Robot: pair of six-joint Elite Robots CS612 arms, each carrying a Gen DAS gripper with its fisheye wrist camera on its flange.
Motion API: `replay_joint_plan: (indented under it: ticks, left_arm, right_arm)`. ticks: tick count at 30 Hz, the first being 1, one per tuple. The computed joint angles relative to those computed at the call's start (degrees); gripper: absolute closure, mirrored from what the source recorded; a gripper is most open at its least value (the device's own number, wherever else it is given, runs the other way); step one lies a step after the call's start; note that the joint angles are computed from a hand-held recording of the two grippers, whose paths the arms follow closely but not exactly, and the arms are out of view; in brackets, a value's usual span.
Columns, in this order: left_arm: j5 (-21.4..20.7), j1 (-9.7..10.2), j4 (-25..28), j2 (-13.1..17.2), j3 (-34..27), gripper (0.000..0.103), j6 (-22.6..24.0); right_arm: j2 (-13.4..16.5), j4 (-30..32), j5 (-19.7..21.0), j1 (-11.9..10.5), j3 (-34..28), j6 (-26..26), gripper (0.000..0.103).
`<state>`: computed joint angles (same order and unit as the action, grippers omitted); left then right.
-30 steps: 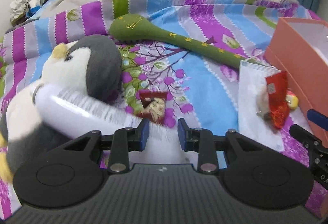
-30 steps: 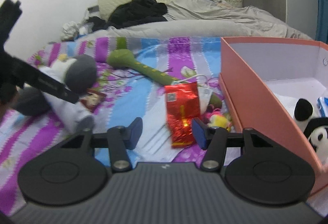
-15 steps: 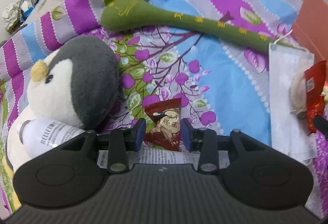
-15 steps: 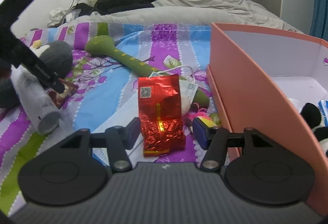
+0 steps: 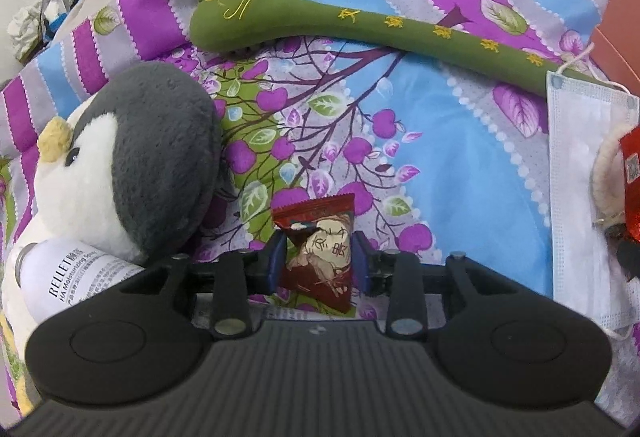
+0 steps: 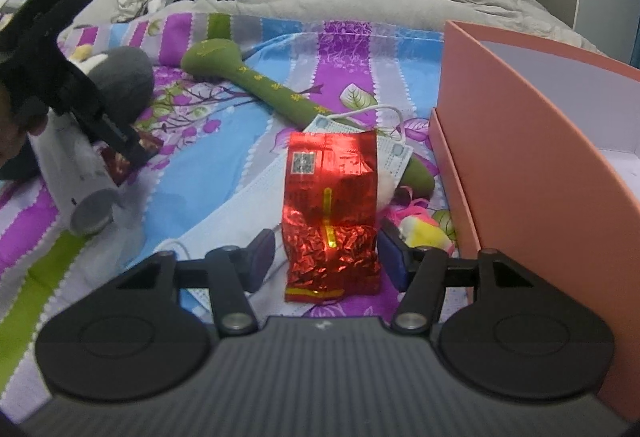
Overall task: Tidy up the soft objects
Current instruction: 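Grasp the brown candy packet with the left tool while the right tool grasps the red foil packet, then carry the candy packet and red foil packet with both tools over the pink box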
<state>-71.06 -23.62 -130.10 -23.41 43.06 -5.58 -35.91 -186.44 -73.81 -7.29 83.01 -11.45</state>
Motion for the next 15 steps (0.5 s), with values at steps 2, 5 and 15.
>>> replay_joint_plan:
  ticks: [2, 5, 15]
  left_arm:
    - [0.32, -0.1, -1.39, -0.48, 1.11, 0.066, -0.23]
    - [-0.53, -0.08, -3.3, -1.47, 2.84, 0.067, -1.71]
    - [-1.92, -1.38, -10.31, -7.07, 10.9, 0.068, -4.42]
  right_arm:
    - [-0.12, -0.08, -0.35, 0.04, 0.18, -0.31, 0.048]
    - [-0.45, -0.55, -0.36, -0.07, 0.62, 0.02, 0.049]
    - [-3.68, -2.69, 1.39, -0.86, 4.54, 0.25, 0.05]
